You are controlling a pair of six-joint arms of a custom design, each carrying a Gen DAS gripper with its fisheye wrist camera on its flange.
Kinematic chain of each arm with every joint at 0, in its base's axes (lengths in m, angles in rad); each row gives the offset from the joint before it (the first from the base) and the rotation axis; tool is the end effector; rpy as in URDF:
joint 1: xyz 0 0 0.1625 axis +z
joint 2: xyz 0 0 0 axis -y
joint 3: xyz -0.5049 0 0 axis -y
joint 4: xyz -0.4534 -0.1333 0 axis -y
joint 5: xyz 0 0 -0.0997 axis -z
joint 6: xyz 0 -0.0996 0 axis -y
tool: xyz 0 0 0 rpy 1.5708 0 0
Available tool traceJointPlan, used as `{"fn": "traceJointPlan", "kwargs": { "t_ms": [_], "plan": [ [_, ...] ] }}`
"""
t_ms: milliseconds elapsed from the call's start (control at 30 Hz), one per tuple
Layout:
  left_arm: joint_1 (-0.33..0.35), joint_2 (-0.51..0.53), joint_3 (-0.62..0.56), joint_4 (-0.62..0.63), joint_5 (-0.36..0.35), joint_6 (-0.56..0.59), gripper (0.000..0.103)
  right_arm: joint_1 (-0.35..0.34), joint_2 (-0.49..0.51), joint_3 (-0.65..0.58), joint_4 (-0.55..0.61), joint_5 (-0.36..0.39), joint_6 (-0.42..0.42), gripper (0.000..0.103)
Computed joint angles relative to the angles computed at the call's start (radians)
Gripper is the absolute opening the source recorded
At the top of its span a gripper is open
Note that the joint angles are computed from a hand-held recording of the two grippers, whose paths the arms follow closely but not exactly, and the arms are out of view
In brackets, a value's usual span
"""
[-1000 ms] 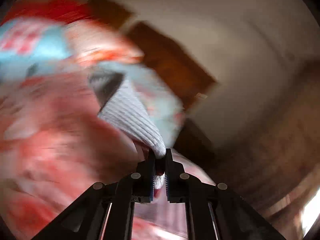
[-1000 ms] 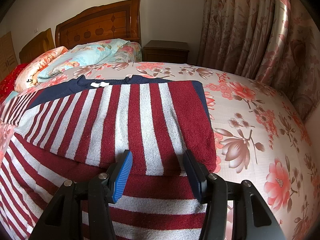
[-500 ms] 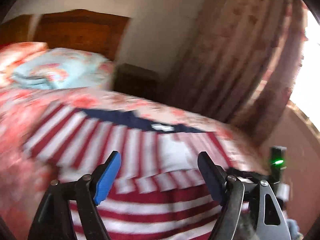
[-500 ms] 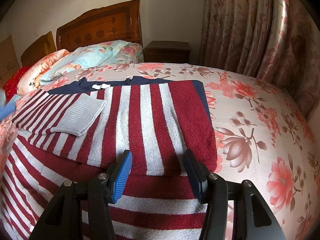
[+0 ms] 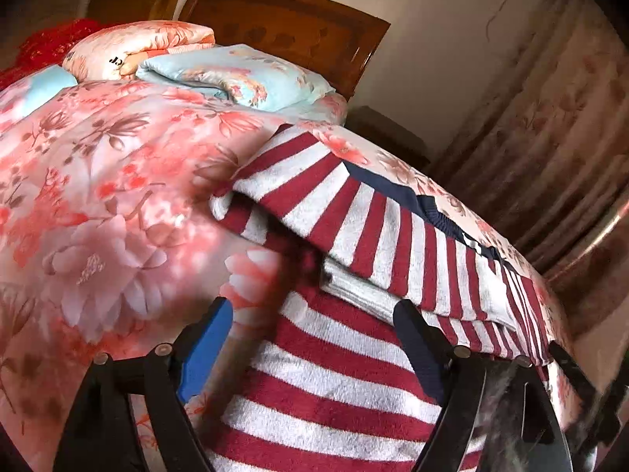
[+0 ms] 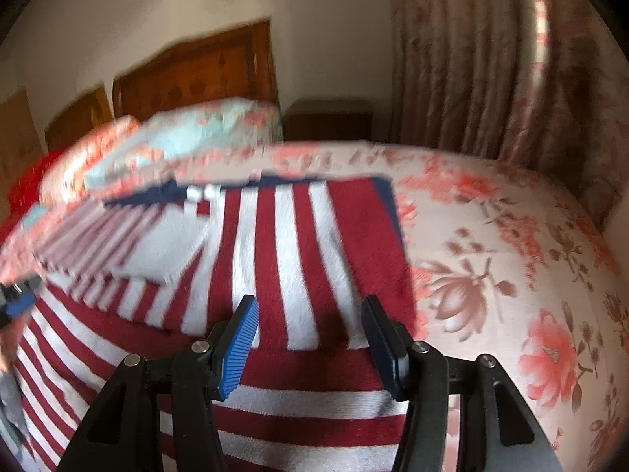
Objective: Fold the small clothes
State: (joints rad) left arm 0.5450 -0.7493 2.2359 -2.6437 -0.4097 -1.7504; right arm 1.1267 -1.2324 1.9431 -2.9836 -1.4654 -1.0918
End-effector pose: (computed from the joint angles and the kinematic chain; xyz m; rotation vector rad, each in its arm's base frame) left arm -0.2967 -0.4426 -0.0218 -0.4987 2.1738 -1.3409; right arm -0.1500 -0.6499 0.3318 0.8807 -2.4649 0.7853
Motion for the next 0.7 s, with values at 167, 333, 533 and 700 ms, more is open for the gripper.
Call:
{"fn": "traceJointPlan", "kwargs": {
  "t_ms": [167, 333, 533, 700],
  "plan": [
    [0.005, 0.001, -0.005, 0.001, 0.002, 0.004, 0.103, -0.053, -0.057, 0.001, 0.118, 0.18, 0.062, 0.055],
    [0.002, 0.001, 0.0, -0.003, 0.005, -0.005, 0.103, -0.018, -0.085, -0.02, 0.385, 0.179, 0.099, 0.055],
    [-0.004, -0.005, 0.003, 0.026, 0.01, -0.046, 0.103, 0.06, -0.004, -0.067, 0.521, 0.046, 0.197, 0.055],
    [-0.003, -0.004, 0.004, 0.017, 0.011, -0.038, 0.103, 0.07, 0.054, -0.092, 0.515, 0.071, 0.29, 0.054]
  ]
}}
